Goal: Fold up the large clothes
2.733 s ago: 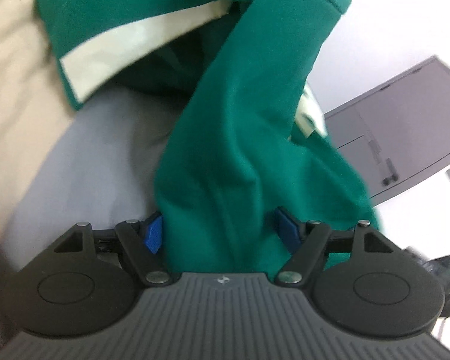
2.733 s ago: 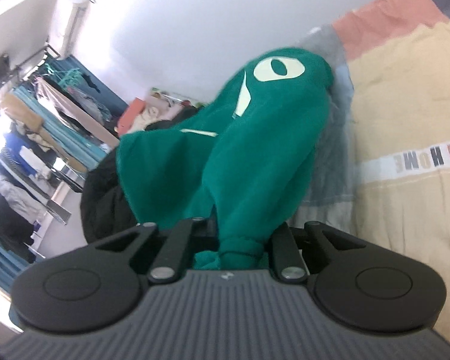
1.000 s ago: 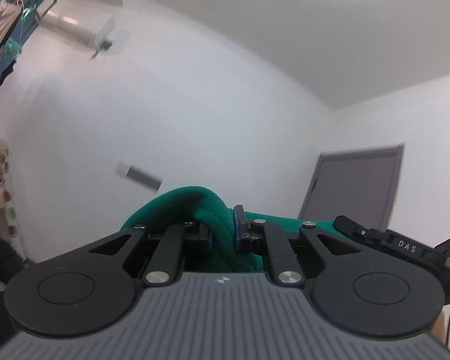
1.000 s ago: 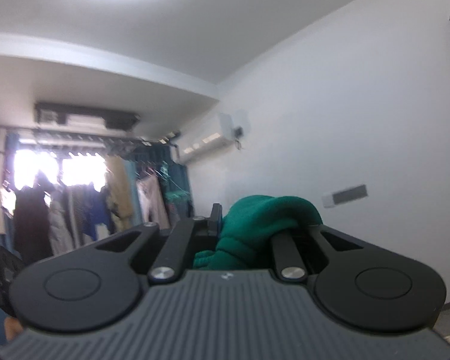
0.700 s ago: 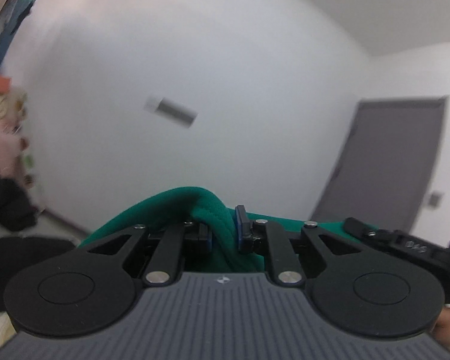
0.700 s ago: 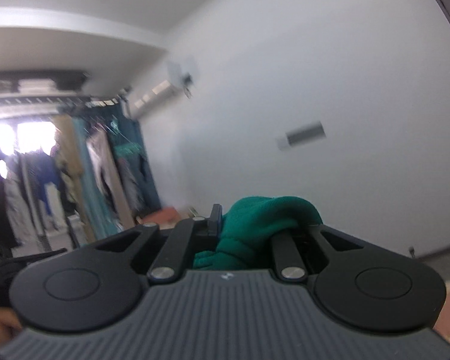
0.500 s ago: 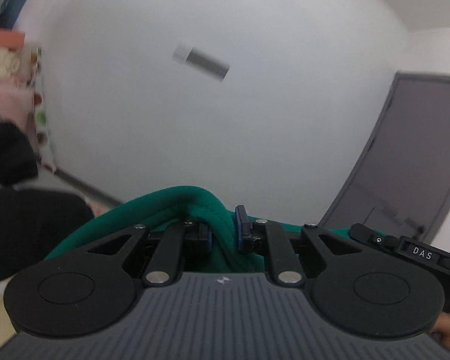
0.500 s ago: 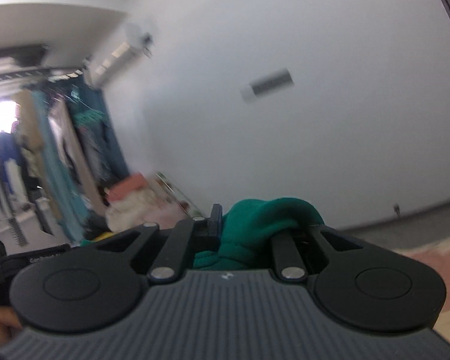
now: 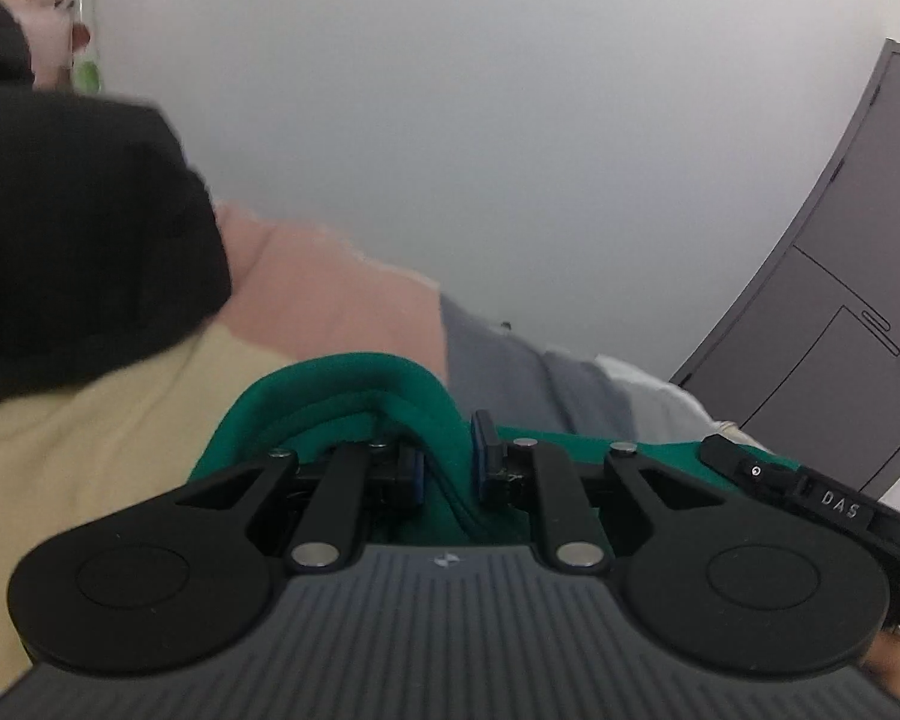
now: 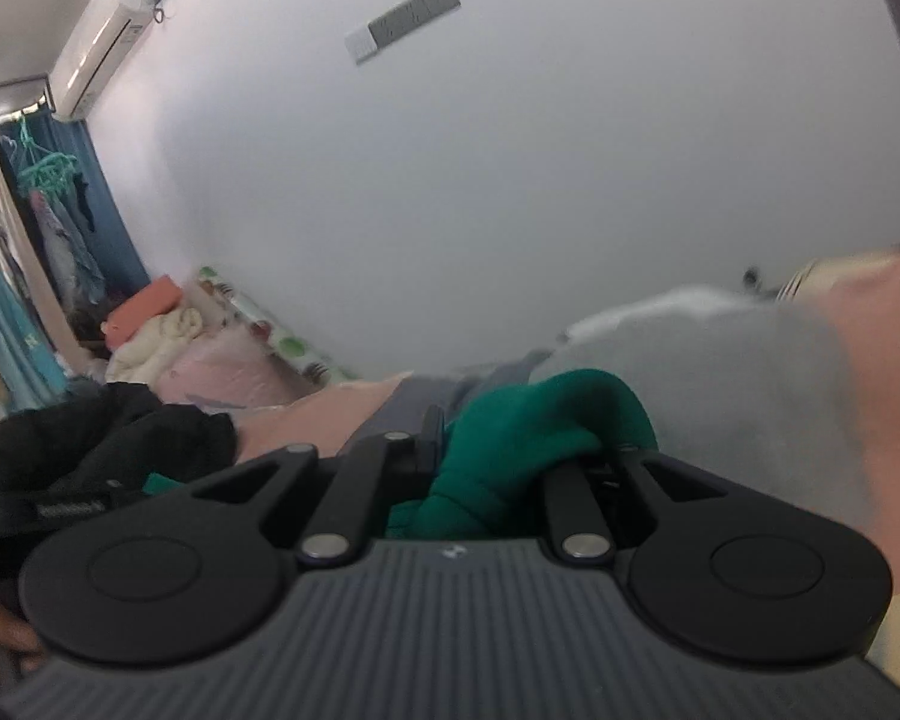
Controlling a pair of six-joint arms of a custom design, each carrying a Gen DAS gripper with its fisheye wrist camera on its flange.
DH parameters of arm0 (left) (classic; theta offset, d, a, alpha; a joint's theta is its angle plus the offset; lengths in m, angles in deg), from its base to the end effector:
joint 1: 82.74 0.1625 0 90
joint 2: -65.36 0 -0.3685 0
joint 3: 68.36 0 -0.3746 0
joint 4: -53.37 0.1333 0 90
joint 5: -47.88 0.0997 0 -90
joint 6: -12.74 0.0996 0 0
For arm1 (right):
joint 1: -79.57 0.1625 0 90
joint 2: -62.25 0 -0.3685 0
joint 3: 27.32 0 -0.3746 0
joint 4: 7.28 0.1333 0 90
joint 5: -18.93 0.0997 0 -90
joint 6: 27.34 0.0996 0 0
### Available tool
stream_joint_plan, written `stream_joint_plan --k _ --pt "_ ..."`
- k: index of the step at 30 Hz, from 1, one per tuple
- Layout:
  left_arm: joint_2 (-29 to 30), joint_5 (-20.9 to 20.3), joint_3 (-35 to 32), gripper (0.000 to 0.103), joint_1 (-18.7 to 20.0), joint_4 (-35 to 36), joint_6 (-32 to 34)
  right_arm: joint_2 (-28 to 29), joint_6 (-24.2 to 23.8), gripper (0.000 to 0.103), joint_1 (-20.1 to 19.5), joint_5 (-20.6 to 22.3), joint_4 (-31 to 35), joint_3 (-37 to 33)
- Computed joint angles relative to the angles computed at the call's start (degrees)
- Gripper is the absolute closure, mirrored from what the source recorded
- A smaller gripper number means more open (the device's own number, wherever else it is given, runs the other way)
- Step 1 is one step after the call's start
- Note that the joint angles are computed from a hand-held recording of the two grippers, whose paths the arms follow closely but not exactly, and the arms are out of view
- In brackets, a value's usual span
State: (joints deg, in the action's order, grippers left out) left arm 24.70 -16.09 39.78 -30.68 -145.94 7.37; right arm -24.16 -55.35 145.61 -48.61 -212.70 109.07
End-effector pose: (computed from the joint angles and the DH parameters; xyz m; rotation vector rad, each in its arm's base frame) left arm -0.2029 -0.5481 0.0564 0.5366 2.7009 -1.2083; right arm -0.0014 -0.4252 0.2958 0.4007 -2.4483 1.6353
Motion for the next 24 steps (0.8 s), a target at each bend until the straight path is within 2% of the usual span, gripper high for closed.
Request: stream_joint_plan --k 3,9,12,14,15,16,17,19,24 --pt "0.6 -0.7 -1.0 0.084 1.2 1.1 0.8 -0.3 1.9 0.086 -0.2 -1.1 5.5 -1.4" --pt "0.4 2.2 -0.1 0.084 -1.0 1.6 2.4 0.2 2.8 0.086 -0.1 -0.6 4.9 -1.3" --pt "0.9 3.7 -0.8 0.084 -1.8 2.5 3.2 0.9 2.6 0.086 0.1 -1.4 6.8 -2.8" --pt "-0.4 4.8 -0.2 0.071 -2.8 4.2 2.7 -0.7 2.7 0.085 0.6 -1.9 9.4 -2.7" --pt "-1.4 4.9 0.4 0.051 -3.3 5.1 2.3 -1.8 2.2 0.083 0.6 -2.0 10.5 -2.3" --pt "-2.4 4.6 1.4 0.042 -3.8 5.1 1.9 -2.5 1.9 0.076 1.1 -2.7 11.0 -2.0" --pt "-3.3 5.1 2.6 0.04 -4.6 4.8 1.6 -3.1 1.6 0.064 1.5 -3.3 11.5 -1.7" --pt "-5.0 9.6 4.9 0.037 -7.3 5.2 1.3 -5.6 1.4 0.044 2.0 -4.1 12.1 0.0" --pt "-13.1 15.5 14.1 0.036 -14.4 6.9 -3.0 -15.2 1.7 0.043 2.5 -5.6 15.1 5.5"
